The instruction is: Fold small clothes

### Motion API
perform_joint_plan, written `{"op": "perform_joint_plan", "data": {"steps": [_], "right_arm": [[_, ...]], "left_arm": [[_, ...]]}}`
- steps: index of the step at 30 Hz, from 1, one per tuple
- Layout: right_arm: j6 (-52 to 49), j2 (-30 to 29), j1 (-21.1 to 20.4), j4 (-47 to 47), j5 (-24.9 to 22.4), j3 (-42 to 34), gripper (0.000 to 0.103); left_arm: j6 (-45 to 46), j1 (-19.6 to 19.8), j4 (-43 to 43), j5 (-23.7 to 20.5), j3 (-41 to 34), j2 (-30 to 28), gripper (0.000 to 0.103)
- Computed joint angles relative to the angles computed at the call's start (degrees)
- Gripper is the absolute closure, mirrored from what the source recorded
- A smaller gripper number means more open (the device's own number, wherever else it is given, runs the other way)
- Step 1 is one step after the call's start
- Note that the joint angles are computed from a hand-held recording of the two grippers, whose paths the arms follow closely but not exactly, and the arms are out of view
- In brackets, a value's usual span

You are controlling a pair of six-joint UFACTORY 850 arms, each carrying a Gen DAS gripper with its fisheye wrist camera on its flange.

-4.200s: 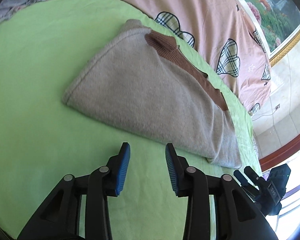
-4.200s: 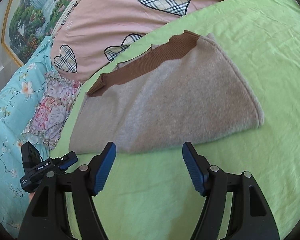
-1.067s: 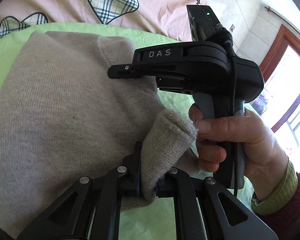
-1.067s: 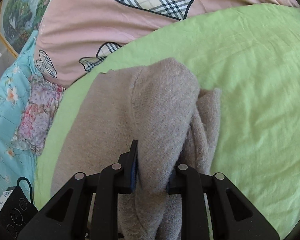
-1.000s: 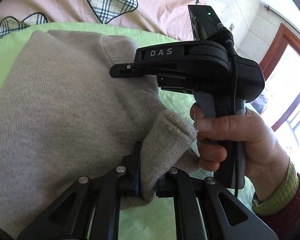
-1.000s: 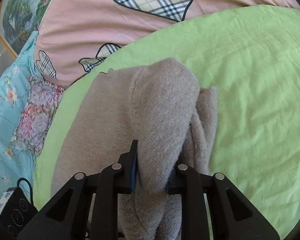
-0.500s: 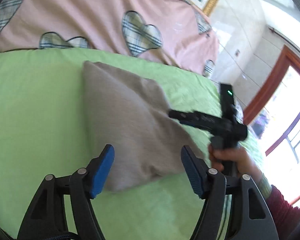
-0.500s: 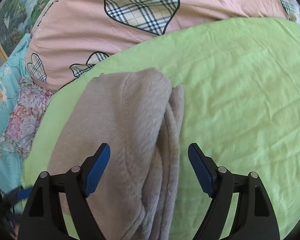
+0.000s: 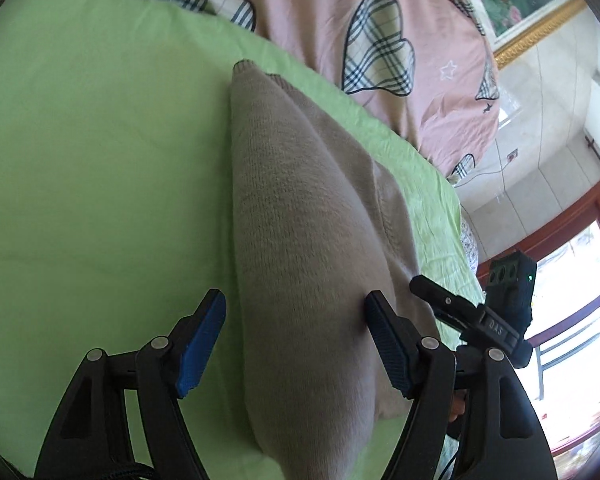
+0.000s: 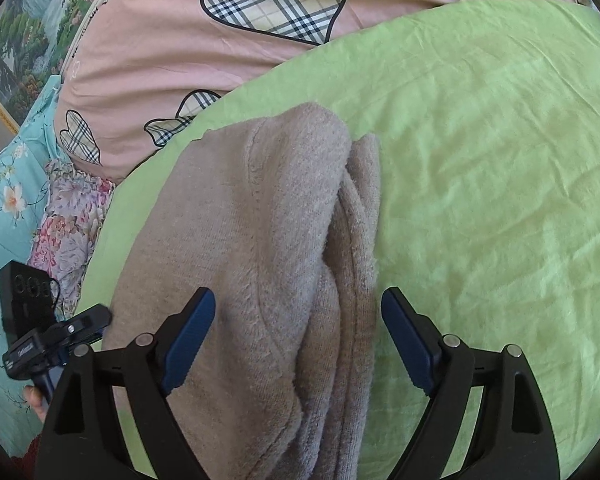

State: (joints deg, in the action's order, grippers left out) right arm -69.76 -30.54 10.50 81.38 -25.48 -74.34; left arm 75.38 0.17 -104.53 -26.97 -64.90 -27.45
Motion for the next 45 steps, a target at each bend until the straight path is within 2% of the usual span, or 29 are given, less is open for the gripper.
{"op": "perform_joint_plan", "data": {"steps": [5,7,8,10,13,16,18,22,27,31,33,36,40,42,45], "right_arm": [[1.4,-2.2,-0.4,0.4,-2.4,-1.7,0.018],[1.0,-2.8,-0.3,0.6,-3.1,-2.1,0.018],[0.8,-3.1,-0.1,0.5,-3.5,-2.3,0.02],[2.2,-3.9,-0.2,-1.1,-5.1,-3.1,0.047],[2.2,-4.0,-0.7,0.2,-7.9,-3.0,0.061],[-0.5,-1.7,0.1,1.8,-6.9,-0.9,0.066],[-2.0,-0.2,0.9,2.6,-6.9,0.5,0.067],[-5.5,2.2,2.6,5.9,-9.3,3.4,0.068],[-11.2,4.1,7.7,11.5,-11.0,7.3,0.068],[-13.3,3.8,11.9,14.3,-12.3,8.8,0.068],[-12.7,3.0,13.6,14.6,-12.6,8.9,0.068],[-11.9,1.9,15.7,14.6,-9.7,8.8,0.068],[-11.2,1.5,15.7,14.6,-8.7,9.0,0.063],[-10.4,1.9,15.9,13.4,-6.8,9.1,0.056],[-10.3,3.9,16.1,13.9,-3.6,10.8,0.048]], "left_arm": [[-7.2,0.3,6.1,-2.1,-4.7,-4.8,0.025],[-8.8,0.2,7.5,-3.0,-5.9,-6.3,0.03],[-8.3,0.0,7.1,-3.6,-6.6,-7.1,0.042],[-7.1,-0.6,6.4,-2.1,-6.7,-7.0,0.047],[-3.2,-1.7,4.0,0.9,-5.6,-5.4,0.055],[0.4,-2.5,1.7,2.7,-3.2,-2.6,0.058],[1.2,-2.8,1.5,4.0,-0.9,0.0,0.058],[9.6,-2.1,-5.6,6.3,8.5,8.8,0.059],[17.4,0.1,-12.2,9.9,20.0,20.3,0.059],[18.9,3.0,-12.5,10.7,27.4,27.7,0.058],[18.8,4.3,-12.2,10.5,29.9,29.4,0.058],[19.9,6.7,-12.6,8.3,32.4,29.0,0.058],[25.8,8.0,-19.9,4.6,34.4,27.9,0.055],[28.6,7.1,-23.4,5.9,35.1,28.9,0.053],[33.7,4.6,-29.3,10.2,36.4,32.1,0.049]]}}
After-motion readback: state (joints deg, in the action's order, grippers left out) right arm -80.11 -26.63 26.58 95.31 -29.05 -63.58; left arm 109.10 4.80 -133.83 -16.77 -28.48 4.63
